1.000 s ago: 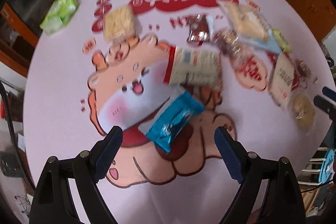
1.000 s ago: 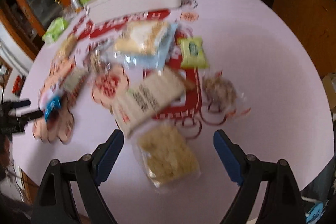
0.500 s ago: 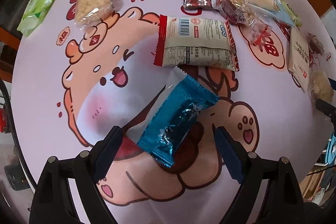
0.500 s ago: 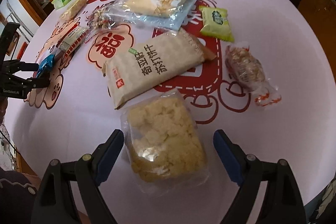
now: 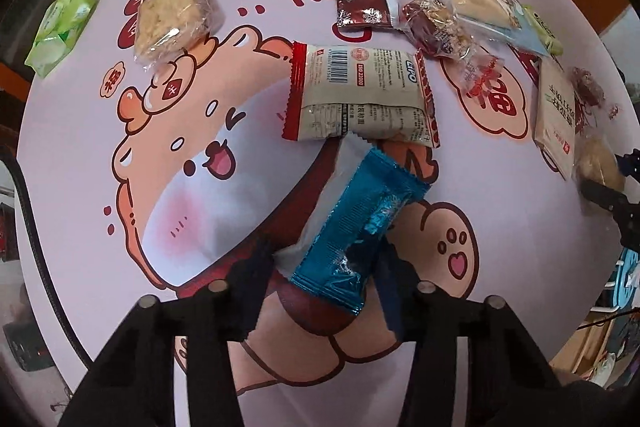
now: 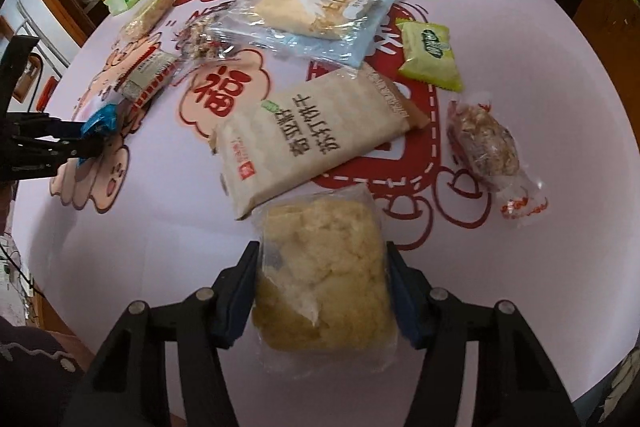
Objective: Organize snacks
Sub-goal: 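Grasp the blue candy with left tool while right tool grasps clear crumbly cake bag, then carry the blue candy and cake bag over the white tray and open both tools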
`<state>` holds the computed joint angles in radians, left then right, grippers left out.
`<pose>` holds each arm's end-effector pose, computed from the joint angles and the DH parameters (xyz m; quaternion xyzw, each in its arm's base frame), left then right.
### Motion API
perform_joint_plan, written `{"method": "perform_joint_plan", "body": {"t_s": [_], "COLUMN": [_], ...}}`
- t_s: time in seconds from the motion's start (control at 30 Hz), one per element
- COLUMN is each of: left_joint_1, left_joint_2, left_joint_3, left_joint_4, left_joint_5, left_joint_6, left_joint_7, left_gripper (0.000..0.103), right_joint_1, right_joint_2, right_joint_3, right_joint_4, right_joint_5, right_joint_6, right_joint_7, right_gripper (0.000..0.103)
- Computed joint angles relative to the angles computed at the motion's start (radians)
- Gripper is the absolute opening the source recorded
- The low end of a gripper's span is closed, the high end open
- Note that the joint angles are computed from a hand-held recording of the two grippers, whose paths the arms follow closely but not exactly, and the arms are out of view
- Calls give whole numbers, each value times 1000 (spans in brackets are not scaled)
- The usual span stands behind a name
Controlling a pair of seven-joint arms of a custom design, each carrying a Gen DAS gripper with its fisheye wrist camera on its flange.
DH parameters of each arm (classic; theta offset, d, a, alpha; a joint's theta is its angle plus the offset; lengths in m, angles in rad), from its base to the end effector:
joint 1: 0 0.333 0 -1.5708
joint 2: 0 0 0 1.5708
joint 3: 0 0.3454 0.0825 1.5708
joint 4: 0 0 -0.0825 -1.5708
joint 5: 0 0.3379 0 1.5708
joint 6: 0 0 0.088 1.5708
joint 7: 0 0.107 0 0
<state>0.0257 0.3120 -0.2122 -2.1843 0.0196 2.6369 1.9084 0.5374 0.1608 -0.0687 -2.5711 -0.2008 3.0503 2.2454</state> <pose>0.5471 -0.0985 0.3261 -0.4975 0.8639 -0.0683 0.0387 0.4057 0.2230 0.3090 -0.6958 0.7001 -0.0629 0.1474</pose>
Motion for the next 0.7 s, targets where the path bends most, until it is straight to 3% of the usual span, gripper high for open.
{"method": "perform_joint_plan", "body": {"t_s": [0.17, 0.4, 0.57, 0.7], "left_joint_1": [-12, -2, -28, -53], "left_joint_2": [-33, -109, -132, -104], "left_joint_3": [-7, -59, -55, -40], "left_joint_4": [-19, 27, 105, 236], "left_joint_5": [2, -170, -266, -272], "left_joint_6": [21, 0, -4, -67], "left_joint_7": [-23, 98, 184, 173], "left_gripper": [42, 40, 40, 40], "right_joint_1": [12, 51, -45, -85], "right_joint_2": [-18, -61, -53, -23], "right_joint_3": [9, -62, 12, 21], "right_joint_4": [9, 95, 221, 357], "right_joint_5": [7, -224, -193, -183], "right_joint_6": [23, 33, 2, -57], "right_joint_7": [2, 133, 43, -7], "right_gripper": [59, 59, 59, 59]}}
